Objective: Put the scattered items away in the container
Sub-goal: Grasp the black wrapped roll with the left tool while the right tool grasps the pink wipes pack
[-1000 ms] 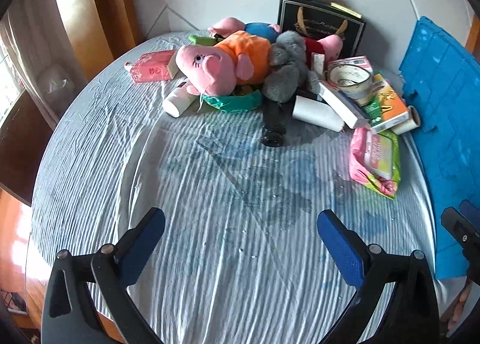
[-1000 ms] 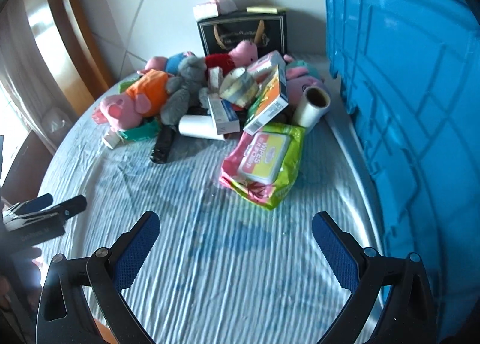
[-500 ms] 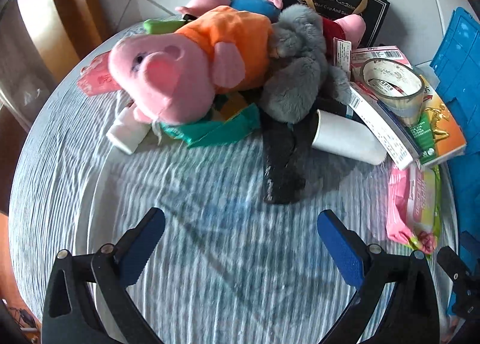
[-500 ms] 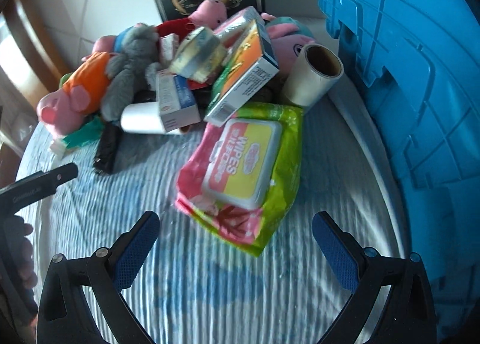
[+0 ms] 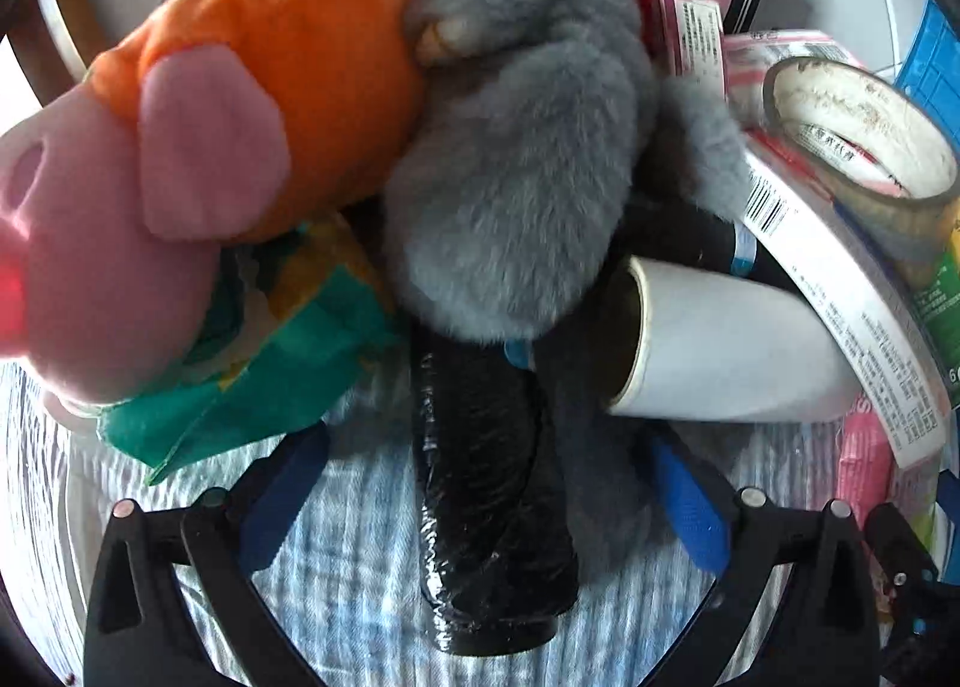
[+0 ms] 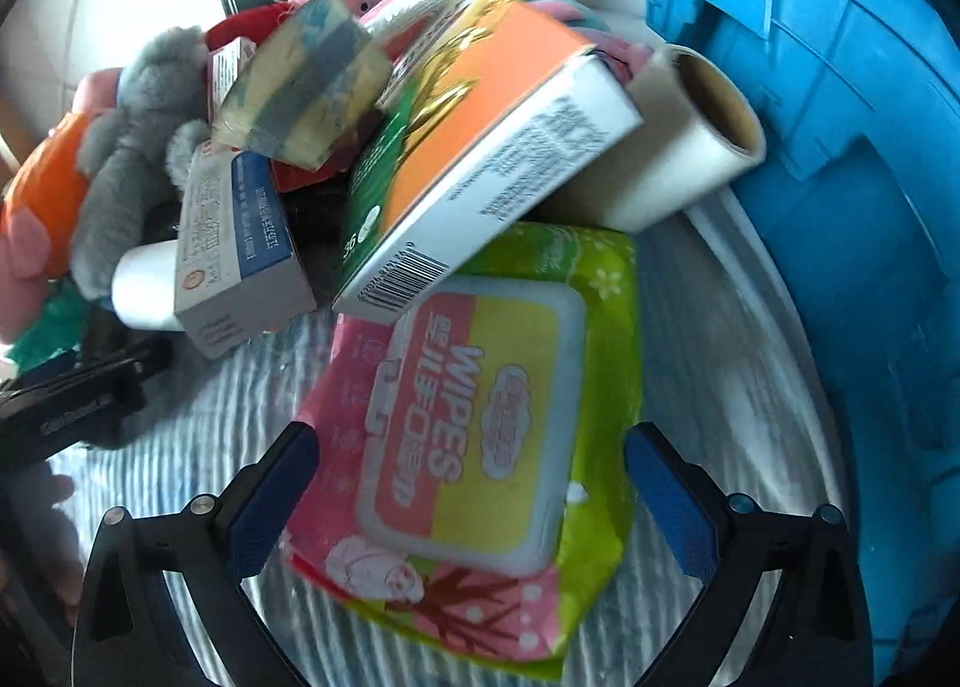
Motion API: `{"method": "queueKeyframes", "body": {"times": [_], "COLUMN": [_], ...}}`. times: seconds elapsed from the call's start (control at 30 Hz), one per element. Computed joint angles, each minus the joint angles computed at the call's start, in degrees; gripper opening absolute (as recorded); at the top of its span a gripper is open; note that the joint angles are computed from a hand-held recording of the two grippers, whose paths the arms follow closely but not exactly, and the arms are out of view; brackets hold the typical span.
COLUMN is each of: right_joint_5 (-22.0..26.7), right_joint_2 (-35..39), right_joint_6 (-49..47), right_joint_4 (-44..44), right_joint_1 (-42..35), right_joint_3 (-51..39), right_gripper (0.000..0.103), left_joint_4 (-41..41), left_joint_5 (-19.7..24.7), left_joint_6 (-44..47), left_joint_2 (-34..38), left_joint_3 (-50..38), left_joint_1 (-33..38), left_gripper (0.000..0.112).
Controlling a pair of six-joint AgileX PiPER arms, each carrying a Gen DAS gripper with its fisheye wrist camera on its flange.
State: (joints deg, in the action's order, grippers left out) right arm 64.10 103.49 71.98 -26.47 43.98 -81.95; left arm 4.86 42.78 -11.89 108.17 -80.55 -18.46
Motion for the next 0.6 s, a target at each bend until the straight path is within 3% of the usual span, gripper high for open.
{"method": "queueKeyframes", "body": {"times": [0.2,0.33,0.4,0.47,0.53,0.6], "right_joint_5": [-2.8,1.7,0.8,-3.0,-9.8,-11.7], "right_joint_2": [-0.2,0.5,0.5,-0.9,-3.8,-5.3], "right_joint_6": [4.5,3.7,3.9,5.9,7.5,6.7], "right_joint_4": [-3.9,-3.5,-2.8,-3.3,-2.6,-1.8], "right_joint_1": [0.0,1.1,1.0,0.2,-1.5,-2.1], "right_joint_3": [2.1,-0.4,-0.1,3.1,8.4,10.5], "right_gripper": [0.103,0.103,0.103,0.103,0.103,0.103], "left_joint_4": [1.1,0.5,1.1,1.8,1.6,0.7], "left_joint_5": [-5.4,-7.3,-8.8,-8.4,-7.6,-8.0], "left_joint_6": [-0.6,0.4,-0.5,-1.5,-1.4,0.5], "left_joint_2": [-2.5,-3.5,-4.1,-4.1,-4.5,-5.8], "left_joint_3": [4.7,6.2,7.3,7.1,6.7,7.6], "left_joint_1": [-0.4,-0.3,-0.4,-0.7,-1.0,-1.5], "left_gripper": [0.103,0.103,0.103,0.103,0.096,0.066]}}
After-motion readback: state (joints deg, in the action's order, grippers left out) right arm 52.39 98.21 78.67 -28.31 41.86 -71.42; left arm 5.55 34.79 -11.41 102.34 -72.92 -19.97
